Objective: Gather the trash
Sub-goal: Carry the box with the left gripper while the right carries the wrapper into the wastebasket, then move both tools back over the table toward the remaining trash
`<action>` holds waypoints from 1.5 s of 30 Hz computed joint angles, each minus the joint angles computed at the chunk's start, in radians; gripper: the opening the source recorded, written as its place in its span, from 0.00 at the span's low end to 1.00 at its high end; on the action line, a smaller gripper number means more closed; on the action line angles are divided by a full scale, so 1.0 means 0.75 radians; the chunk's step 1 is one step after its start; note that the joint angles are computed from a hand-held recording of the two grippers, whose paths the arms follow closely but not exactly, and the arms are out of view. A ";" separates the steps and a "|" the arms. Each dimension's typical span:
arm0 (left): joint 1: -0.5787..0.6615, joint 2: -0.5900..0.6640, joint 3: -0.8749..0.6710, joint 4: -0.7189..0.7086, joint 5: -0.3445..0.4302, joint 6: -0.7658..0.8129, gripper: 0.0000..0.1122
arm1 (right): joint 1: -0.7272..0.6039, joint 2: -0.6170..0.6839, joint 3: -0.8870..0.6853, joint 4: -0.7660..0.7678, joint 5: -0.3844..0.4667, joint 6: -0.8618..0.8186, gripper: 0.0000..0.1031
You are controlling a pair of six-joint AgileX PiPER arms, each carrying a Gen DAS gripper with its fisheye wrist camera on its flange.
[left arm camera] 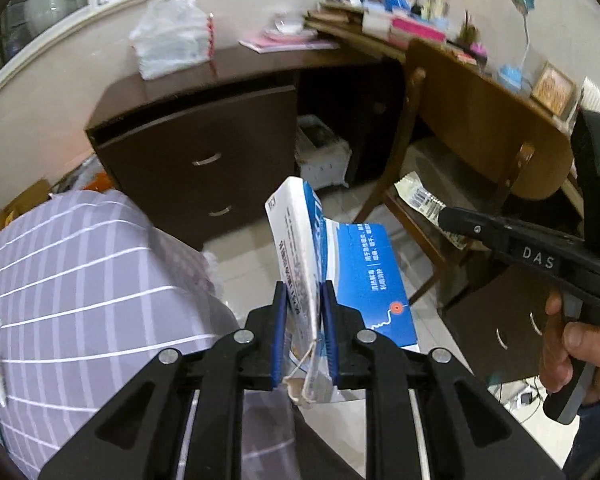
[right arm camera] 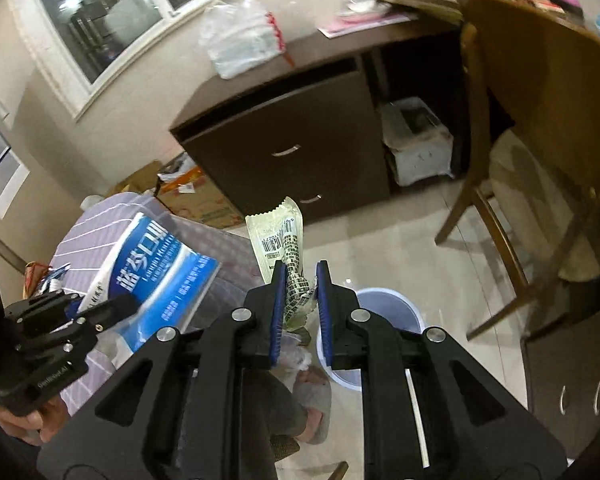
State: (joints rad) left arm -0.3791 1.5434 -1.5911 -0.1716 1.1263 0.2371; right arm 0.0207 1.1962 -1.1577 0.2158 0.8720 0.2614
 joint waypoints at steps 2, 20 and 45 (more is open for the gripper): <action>-0.049 0.043 -0.008 0.038 -0.005 -0.036 0.14 | -0.049 0.005 0.034 0.046 -0.009 -0.046 0.15; -0.156 0.258 -0.183 0.223 0.038 -0.196 0.77 | -0.220 0.123 0.172 0.225 -0.094 -0.151 0.89; 0.242 -0.114 -0.150 -0.001 0.046 -0.031 0.82 | 0.322 0.173 -0.303 -0.275 0.081 0.412 0.94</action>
